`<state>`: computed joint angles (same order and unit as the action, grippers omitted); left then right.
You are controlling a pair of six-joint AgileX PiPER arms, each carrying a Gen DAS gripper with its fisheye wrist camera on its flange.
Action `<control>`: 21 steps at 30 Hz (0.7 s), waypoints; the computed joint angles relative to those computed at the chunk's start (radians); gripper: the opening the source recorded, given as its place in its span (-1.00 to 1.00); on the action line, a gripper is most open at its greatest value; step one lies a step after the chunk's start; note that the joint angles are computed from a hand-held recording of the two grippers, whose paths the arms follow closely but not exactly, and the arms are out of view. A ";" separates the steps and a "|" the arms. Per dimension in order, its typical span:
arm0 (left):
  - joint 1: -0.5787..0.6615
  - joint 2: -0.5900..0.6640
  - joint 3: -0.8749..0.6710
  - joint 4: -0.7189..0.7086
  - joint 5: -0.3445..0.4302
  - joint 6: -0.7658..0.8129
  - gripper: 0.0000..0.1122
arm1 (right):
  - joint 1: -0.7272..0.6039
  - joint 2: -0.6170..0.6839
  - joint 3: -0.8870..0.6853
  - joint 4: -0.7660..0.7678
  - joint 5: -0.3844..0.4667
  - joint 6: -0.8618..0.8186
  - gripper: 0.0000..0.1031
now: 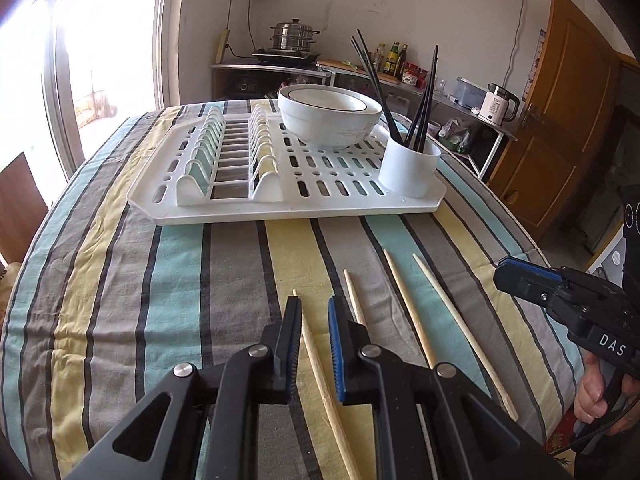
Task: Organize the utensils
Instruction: 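Move both tools down to the wooden chopsticks on the cloth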
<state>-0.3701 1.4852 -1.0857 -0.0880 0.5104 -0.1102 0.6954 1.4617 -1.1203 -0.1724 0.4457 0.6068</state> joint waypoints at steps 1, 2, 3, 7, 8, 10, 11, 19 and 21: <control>0.006 0.008 -0.004 -0.008 0.004 0.006 -0.74 | -0.003 0.017 -0.012 0.020 0.004 -0.020 -0.73; 0.013 0.017 -0.008 -0.021 0.007 0.016 -0.74 | -0.006 0.033 -0.026 0.043 0.011 -0.043 -0.73; 0.019 0.025 -0.012 -0.029 0.010 0.022 -0.73 | -0.007 0.050 -0.041 0.054 0.019 -0.055 -0.73; 0.025 0.059 -0.030 -0.014 0.030 0.001 -0.73 | -0.008 0.114 -0.101 0.075 0.054 -0.081 -0.73; 0.027 0.065 -0.032 -0.021 0.033 0.005 -0.73 | -0.008 0.130 -0.117 0.082 0.066 -0.090 -0.73; 0.030 0.076 -0.037 -0.039 0.040 0.017 -0.73 | -0.010 0.160 -0.147 0.098 0.086 -0.106 -0.73; 0.030 0.081 -0.039 -0.045 0.041 0.021 -0.73 | -0.011 0.176 -0.164 0.103 0.097 -0.112 -0.73; 0.014 0.135 -0.081 -0.010 0.065 -0.031 -0.73 | -0.017 0.300 -0.308 0.082 0.198 -0.110 -0.73; 0.008 0.136 -0.081 0.007 0.057 -0.048 -0.73 | -0.022 0.325 -0.337 0.083 0.220 -0.116 -0.73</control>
